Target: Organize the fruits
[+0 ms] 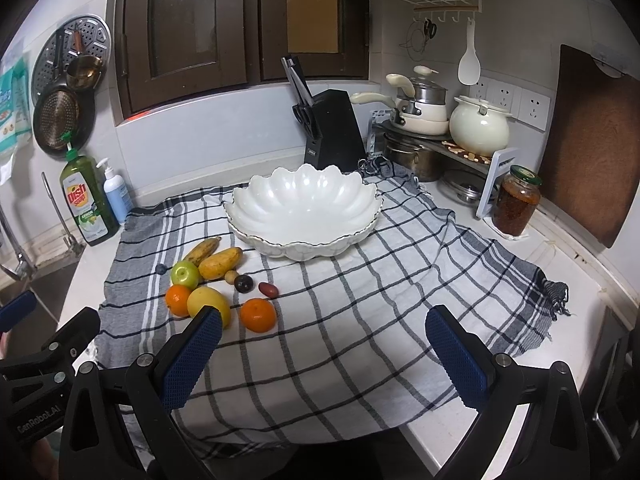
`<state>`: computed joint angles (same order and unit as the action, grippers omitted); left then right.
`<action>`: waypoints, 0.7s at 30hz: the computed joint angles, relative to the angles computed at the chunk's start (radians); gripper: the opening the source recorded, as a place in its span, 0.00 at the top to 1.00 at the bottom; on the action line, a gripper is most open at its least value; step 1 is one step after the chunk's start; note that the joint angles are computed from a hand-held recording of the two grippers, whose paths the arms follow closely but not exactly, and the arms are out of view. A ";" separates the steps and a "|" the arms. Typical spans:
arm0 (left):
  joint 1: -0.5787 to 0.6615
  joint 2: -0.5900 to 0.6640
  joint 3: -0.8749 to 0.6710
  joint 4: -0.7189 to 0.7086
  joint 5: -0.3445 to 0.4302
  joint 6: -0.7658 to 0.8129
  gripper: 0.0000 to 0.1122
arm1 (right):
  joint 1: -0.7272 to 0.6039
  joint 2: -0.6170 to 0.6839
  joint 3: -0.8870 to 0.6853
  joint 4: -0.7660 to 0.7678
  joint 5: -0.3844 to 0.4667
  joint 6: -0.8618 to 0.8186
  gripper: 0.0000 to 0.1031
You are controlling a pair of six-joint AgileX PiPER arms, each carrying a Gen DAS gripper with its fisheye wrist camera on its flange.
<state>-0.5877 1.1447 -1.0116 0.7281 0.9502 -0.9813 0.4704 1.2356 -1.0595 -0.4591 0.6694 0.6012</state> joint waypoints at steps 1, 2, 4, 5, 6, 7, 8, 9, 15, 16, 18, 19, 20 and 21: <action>0.001 0.000 0.000 -0.002 0.000 0.002 0.08 | -0.001 0.001 0.000 0.000 -0.001 0.000 0.00; 0.001 0.000 0.000 -0.002 0.000 0.002 0.08 | -0.002 0.001 0.001 0.003 -0.002 -0.002 0.00; 0.000 -0.001 0.000 -0.001 0.000 0.001 0.08 | -0.002 0.002 0.002 0.000 -0.003 0.001 0.00; 0.000 -0.001 0.000 -0.001 0.000 0.001 0.08 | -0.002 0.003 0.002 -0.002 -0.005 0.002 0.00; 0.000 0.000 0.001 0.000 0.000 0.000 0.08 | -0.003 0.003 0.003 -0.002 -0.006 0.003 0.00; -0.002 0.000 -0.001 0.000 0.001 0.000 0.08 | -0.003 0.005 0.003 -0.001 -0.007 0.003 0.00; -0.002 0.000 0.001 0.001 0.000 -0.001 0.08 | -0.004 0.005 0.003 -0.001 -0.008 0.002 0.00; -0.002 0.000 0.001 0.001 0.000 -0.001 0.08 | -0.004 0.005 0.004 -0.002 -0.009 0.003 0.00; -0.004 0.007 -0.008 -0.004 0.005 0.003 0.08 | 0.004 0.011 -0.006 -0.004 0.000 0.009 0.00; -0.004 0.008 -0.012 -0.006 0.007 0.005 0.08 | 0.007 0.013 -0.009 -0.009 0.002 0.013 0.00; -0.003 0.008 -0.011 -0.009 0.006 0.005 0.08 | 0.011 0.016 -0.014 -0.008 0.008 0.014 0.00; -0.004 0.009 -0.014 -0.009 0.009 0.006 0.08 | 0.012 0.017 -0.017 -0.009 0.011 0.015 0.00; 0.000 0.011 -0.010 -0.007 0.003 0.005 0.08 | -0.007 0.024 0.008 -0.008 -0.026 0.012 0.00; 0.001 0.010 -0.010 -0.008 0.003 0.006 0.08 | -0.005 0.025 0.006 -0.008 -0.024 0.014 0.00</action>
